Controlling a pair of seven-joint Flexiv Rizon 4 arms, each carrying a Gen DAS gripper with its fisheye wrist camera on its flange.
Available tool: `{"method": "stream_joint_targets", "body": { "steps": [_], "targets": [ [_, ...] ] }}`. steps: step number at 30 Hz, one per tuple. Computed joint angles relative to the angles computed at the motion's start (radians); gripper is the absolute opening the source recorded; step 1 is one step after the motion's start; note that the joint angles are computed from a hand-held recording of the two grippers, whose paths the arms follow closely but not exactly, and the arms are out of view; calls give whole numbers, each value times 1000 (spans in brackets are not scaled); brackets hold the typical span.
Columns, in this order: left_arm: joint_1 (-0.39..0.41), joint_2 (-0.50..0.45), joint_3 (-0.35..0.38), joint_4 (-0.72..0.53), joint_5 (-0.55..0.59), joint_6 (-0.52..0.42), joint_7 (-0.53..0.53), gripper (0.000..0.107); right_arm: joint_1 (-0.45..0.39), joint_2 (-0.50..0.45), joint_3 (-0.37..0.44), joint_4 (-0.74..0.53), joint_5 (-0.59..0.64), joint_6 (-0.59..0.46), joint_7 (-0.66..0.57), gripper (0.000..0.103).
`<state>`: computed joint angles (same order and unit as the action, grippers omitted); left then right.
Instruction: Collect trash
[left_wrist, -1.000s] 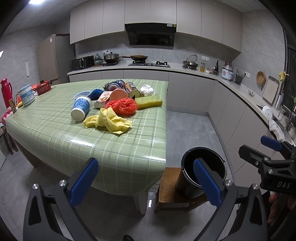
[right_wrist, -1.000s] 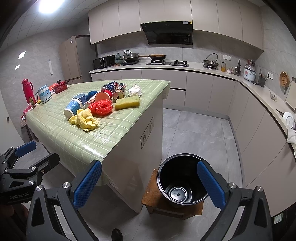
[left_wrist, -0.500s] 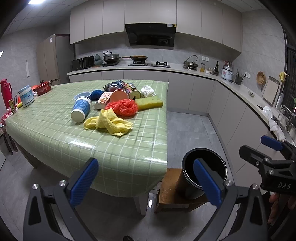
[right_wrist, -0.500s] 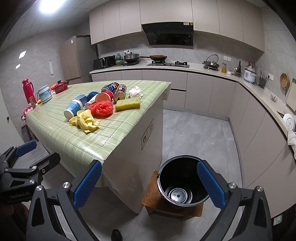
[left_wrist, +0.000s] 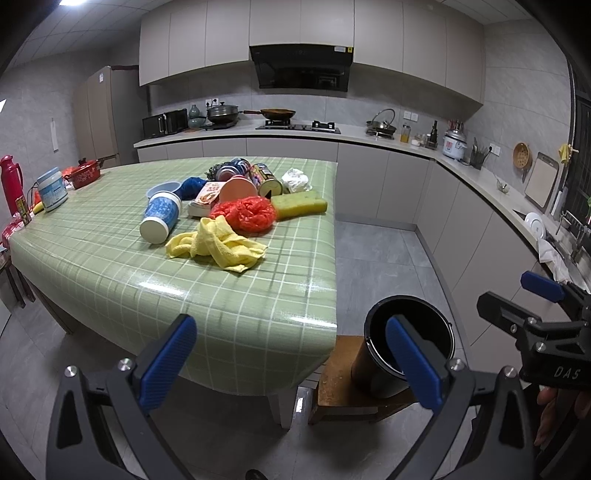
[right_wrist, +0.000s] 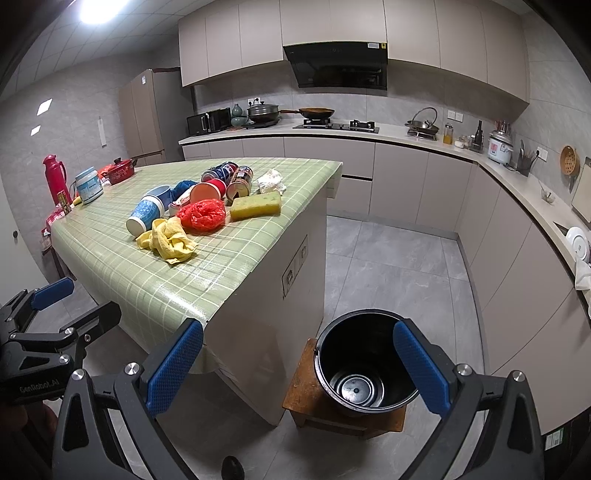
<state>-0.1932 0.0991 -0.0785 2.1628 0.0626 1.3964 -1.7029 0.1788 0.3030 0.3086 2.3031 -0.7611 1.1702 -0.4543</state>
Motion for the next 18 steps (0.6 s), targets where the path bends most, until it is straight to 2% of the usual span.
{"method": "stream_joint_targets", "body": {
  "steps": [7,18],
  "targets": [
    [20,-7,-3,-21,46,-9,-39,103,0,-14,-6,-11,-1,7,-10,103],
    [52,-42,32,-52,54,-7,-44,103,36,-136,-31,-104,-33,1,-17,103]
  ]
}}
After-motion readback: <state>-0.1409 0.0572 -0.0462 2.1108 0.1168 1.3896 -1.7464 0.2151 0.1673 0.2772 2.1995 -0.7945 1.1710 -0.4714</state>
